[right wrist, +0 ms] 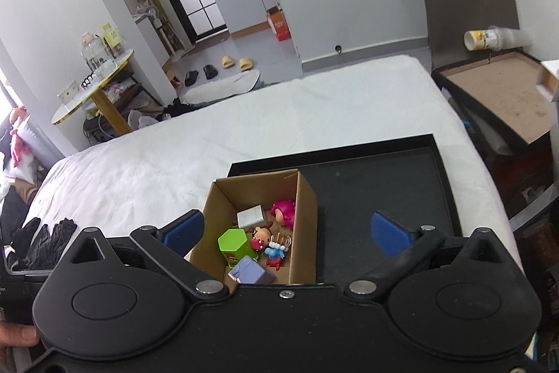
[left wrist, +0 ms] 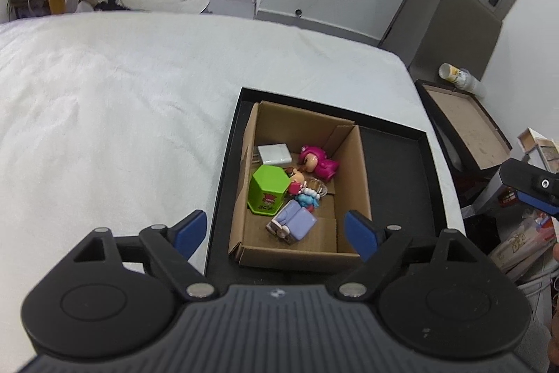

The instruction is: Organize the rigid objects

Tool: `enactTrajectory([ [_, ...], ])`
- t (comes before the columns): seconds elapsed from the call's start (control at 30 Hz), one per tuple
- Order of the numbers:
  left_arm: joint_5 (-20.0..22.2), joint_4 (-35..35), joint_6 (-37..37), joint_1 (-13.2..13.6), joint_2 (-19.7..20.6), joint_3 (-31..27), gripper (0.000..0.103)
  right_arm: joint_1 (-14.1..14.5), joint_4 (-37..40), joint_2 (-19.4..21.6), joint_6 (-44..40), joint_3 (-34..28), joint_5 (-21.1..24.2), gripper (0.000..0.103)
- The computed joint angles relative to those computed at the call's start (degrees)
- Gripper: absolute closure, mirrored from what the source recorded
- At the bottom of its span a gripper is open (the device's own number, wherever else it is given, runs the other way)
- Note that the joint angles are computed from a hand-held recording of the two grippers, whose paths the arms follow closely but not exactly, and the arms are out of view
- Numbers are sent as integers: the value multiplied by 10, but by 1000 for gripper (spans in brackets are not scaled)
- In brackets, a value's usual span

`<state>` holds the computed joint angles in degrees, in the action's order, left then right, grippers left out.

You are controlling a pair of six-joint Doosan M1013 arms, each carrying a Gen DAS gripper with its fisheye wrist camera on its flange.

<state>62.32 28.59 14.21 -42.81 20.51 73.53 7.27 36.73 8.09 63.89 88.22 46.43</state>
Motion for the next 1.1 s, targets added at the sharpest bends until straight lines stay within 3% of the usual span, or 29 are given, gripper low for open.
enactTrajectory([
  [0.13, -3, 22, 3, -10, -11, 2, 17, -3, 17, -13, -16, 6, -4, 0],
  [0.3, 2, 67, -6, -25, -24, 9, 8, -4, 23, -29, -22, 13, -14, 0],
  [0.6, 1, 107, -15, -46, -43, 23, 7, -13, 85, -62, -90, 49, -38, 0],
  [0.73, 9, 111, -21, -52, -46, 29, 7, -21, 106, -73, -129, 60, -22, 0],
  [1.1, 14, 133, -26, -80, -65, 41, 7, -34, 78, -102, -113, 75, 5, 0],
])
